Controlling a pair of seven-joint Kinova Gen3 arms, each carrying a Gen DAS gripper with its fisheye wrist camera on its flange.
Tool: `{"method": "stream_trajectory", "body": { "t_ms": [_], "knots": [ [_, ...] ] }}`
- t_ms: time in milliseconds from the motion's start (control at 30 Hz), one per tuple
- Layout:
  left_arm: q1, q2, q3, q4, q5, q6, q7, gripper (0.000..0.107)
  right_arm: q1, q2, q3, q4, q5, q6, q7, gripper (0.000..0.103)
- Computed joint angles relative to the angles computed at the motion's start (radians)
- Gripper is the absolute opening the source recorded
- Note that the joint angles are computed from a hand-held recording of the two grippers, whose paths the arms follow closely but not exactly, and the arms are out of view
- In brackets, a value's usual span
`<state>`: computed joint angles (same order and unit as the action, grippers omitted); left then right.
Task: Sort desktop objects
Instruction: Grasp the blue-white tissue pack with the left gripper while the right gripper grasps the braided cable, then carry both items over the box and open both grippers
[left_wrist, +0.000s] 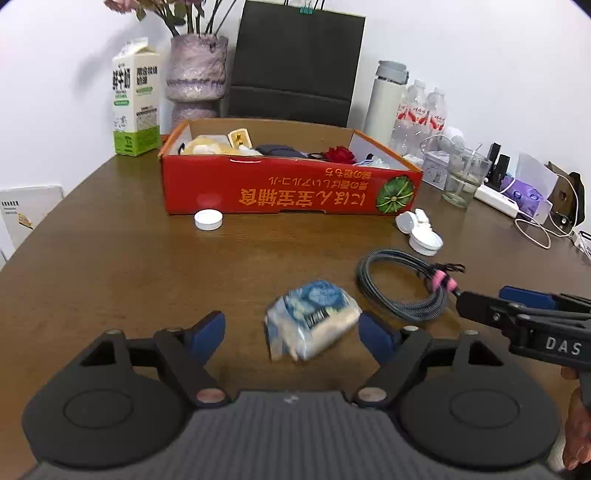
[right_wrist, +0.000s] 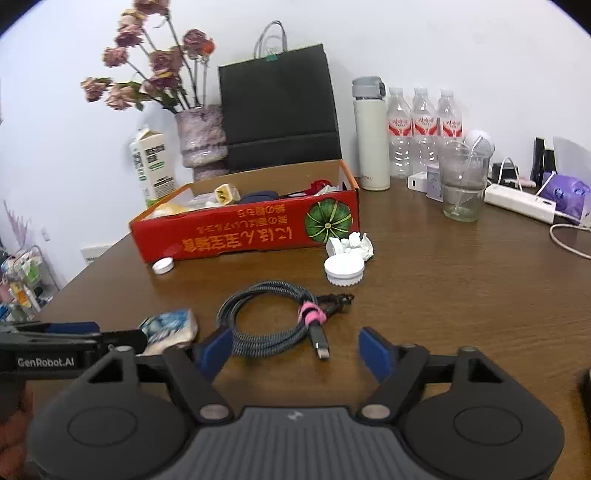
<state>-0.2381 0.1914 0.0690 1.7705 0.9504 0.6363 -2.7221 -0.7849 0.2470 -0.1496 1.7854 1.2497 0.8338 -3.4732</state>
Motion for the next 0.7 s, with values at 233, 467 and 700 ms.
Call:
{"method": "stream_trajectory", "body": {
  "t_ms": [233, 467, 700],
  "knots": [
    [0.014, 0.062, 0.023, -0.064, -0.074, 0.015, 0.088, 0.055, 0.012, 0.106, 0.047, -0.138, -0.092, 0.023, 0.151, 0.042],
    [0.0, 0.051, 0.042, -0.045, -0.06, 0.007, 0.061, 0.022, -0.018, 0.147, 0.105, -0.196, -0.165, 0.037, 0.233, 0.021],
    [-0.042, -0.011, 0.013, -0.004, 0.048, 0.057, -0.008, 0.018, -0.102, 0.114, 0.09, -0.172, -0.101, 0.13, 0.26, 0.014]
  ]
}}
